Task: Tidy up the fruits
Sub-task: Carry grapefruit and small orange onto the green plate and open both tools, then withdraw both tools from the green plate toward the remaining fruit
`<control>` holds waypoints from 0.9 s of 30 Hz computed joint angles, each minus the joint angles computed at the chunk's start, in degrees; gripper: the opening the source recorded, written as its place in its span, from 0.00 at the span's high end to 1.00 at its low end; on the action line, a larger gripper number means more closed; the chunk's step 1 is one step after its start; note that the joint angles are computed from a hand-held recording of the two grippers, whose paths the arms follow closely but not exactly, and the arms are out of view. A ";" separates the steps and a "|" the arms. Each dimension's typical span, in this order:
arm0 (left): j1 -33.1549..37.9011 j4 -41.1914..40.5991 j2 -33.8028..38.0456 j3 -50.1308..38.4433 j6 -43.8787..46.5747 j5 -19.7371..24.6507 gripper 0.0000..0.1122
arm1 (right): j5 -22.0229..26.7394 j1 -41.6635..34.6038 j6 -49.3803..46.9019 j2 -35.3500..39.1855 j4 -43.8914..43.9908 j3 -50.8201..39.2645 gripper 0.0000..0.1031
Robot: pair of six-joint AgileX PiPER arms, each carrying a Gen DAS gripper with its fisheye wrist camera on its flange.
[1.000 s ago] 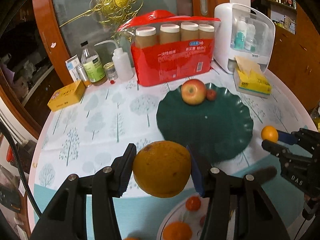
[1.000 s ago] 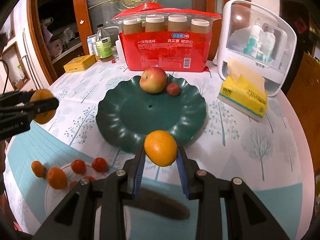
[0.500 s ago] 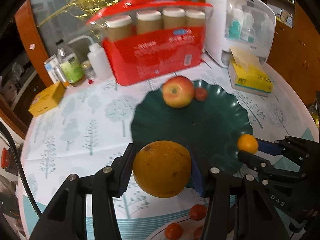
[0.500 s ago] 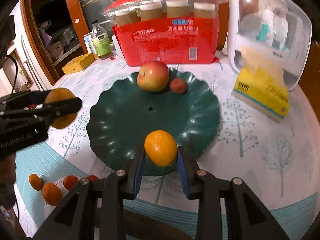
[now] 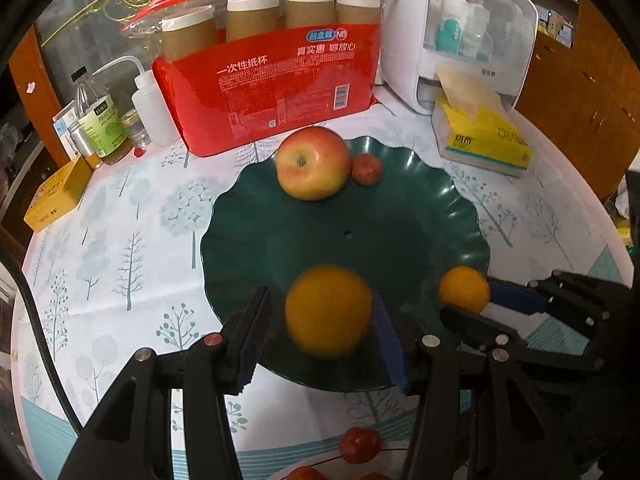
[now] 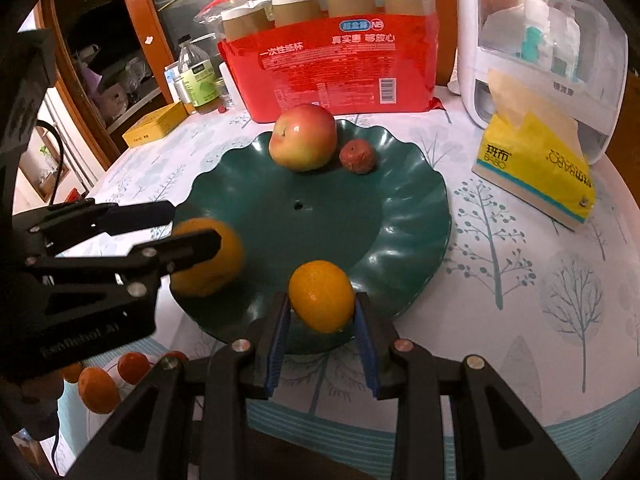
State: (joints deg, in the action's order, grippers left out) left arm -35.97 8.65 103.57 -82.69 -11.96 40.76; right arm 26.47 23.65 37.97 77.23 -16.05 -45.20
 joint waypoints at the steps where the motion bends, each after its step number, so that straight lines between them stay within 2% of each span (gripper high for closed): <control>1: 0.15 -0.42 0.05 -0.56 0.36 0.51 0.48 | 0.02 0.00 0.13 0.00 0.12 -0.04 0.65; 4: 0.20 0.39 -1.19 -0.47 -0.33 0.74 0.41 | 1.16 0.53 1.34 -0.18 -0.94 -0.51 0.54; 6: 0.35 0.78 -2.36 -0.07 -0.98 1.13 0.38 | 2.28 1.33 4.05 -1.07 -3.29 -0.65 0.52; 12: 0.30 3.14 -6.97 2.57 -4.25 3.41 0.37 | 6.05 2.63 8.63 -5.09 -5.37 -0.81 0.51; 15: 0.35 3.59 -10.90 5.52 -5.27 4.15 0.36 | 10.27 4.76 13.45 -7.54 -8.65 -0.98 0.51; 27: 0.11 8.48 -25.52 15.35 -12.41 8.68 0.36 | 20.34 12.81 24.50 -18.38 -11.52 1.44 0.51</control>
State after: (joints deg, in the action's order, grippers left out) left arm -35.85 17.13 78.05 -67.34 -24.37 49.44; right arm 46.81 36.47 62.47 58.85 -27.57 -43.76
